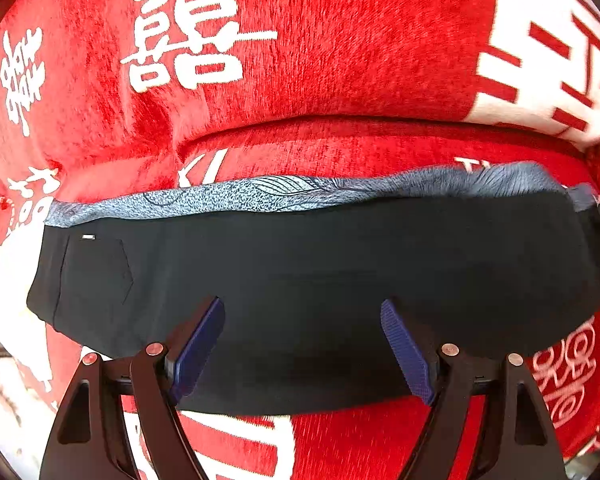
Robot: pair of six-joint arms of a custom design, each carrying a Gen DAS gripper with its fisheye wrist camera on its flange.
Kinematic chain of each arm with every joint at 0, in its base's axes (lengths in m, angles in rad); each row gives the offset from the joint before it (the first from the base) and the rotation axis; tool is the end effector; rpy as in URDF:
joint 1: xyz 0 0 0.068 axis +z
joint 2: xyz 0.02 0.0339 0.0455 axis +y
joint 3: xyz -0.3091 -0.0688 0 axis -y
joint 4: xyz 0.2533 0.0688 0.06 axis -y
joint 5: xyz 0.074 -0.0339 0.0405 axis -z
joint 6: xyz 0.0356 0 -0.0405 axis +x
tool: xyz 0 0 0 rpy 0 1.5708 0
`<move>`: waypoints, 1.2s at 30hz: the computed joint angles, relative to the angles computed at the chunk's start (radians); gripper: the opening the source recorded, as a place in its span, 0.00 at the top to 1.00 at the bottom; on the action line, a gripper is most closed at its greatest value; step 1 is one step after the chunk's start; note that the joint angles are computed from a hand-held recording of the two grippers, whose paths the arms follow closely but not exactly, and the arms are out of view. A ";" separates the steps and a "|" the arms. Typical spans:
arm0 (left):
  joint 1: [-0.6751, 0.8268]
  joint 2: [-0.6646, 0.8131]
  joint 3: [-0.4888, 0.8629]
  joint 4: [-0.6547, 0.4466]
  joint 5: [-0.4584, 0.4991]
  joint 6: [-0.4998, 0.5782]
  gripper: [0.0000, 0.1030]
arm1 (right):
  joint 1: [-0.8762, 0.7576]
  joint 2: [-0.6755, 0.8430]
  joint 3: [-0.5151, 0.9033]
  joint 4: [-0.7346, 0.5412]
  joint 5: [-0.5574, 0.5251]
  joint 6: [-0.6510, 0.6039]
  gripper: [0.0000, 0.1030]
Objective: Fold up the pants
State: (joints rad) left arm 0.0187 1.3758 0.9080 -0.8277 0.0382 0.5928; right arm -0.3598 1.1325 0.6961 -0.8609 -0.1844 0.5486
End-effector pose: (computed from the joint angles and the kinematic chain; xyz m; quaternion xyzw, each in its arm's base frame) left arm 0.2430 0.0032 0.2506 0.2829 0.9491 0.0233 0.1365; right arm 0.1644 -0.0549 0.2357 0.4215 0.8919 0.1036 0.1265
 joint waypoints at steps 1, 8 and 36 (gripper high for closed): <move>-0.024 0.006 -0.009 0.022 -0.011 -0.020 0.21 | -0.024 0.007 0.001 -0.008 -0.009 -0.002 0.46; -0.151 0.043 -0.019 0.068 -0.051 -0.098 0.21 | 0.096 -0.154 0.000 -0.168 0.133 0.017 0.42; -0.259 0.387 0.151 0.212 -0.223 -0.307 0.13 | -0.086 0.082 -0.001 0.004 0.160 -0.307 0.60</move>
State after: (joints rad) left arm -0.2407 1.7627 1.0593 -0.6153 -0.1849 0.2854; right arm -0.4460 1.2147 0.6948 -0.8565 -0.0241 0.2415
